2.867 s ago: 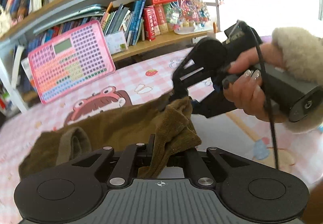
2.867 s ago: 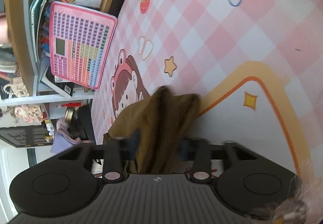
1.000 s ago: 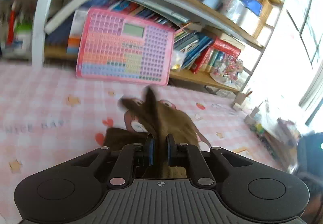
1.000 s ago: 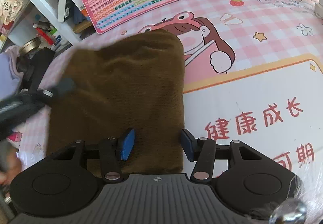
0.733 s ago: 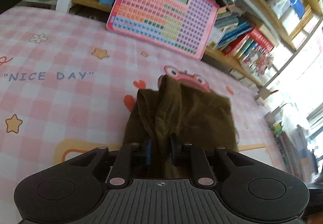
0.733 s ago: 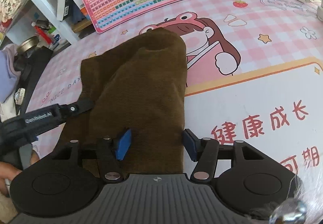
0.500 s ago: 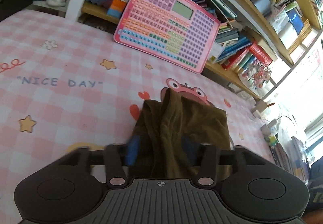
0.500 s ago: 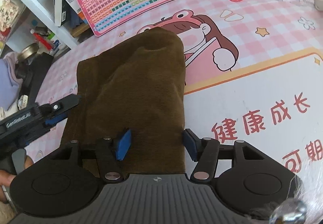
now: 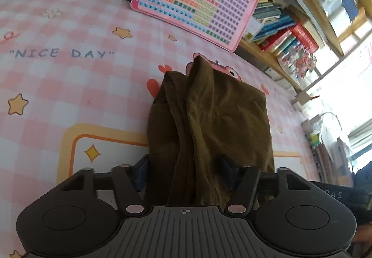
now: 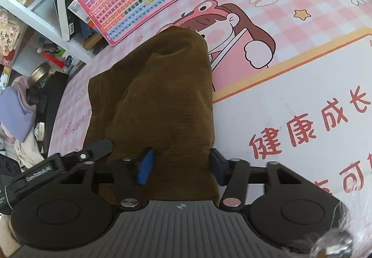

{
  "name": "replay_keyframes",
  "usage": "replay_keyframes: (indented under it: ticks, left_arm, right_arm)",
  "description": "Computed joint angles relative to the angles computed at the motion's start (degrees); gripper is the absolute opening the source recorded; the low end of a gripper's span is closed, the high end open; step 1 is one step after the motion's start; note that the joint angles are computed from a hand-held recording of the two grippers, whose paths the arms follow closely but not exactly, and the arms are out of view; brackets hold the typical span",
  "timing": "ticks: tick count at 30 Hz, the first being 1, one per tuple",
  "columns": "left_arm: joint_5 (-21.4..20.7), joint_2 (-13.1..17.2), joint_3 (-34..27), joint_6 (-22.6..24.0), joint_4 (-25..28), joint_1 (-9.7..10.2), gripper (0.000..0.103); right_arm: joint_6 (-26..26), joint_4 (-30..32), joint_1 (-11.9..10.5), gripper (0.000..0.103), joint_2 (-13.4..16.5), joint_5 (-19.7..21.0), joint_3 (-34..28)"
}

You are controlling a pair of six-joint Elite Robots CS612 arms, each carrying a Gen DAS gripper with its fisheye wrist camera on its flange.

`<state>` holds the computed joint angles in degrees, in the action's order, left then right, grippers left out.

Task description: Fold clothes

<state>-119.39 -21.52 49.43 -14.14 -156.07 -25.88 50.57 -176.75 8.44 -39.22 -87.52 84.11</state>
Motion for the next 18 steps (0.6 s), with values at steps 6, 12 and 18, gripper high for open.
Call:
replay_keyframes:
  ticks: [6, 12, 18]
  left_arm:
    - [-0.98, -2.78, 4.37, 0.48, -1.34, -0.35, 0.032]
    - [-2.16, -6.4, 11.07, 2.93, -3.59, -0.76, 0.032]
    - [-4.12, -6.31, 11.15, 2.13, 0.04, -0.15, 0.05]
  right_arm:
    - [-11.7, 0.64, 1.67, 0.019, -1.1, -7.63, 0.31]
    - [-18.88, 2.82, 2.58, 0.016, -3.77, -9.57, 3.22]
    - [-7.61, -1.21, 0.7, 0.03, -5.86, -0.78, 9.04]
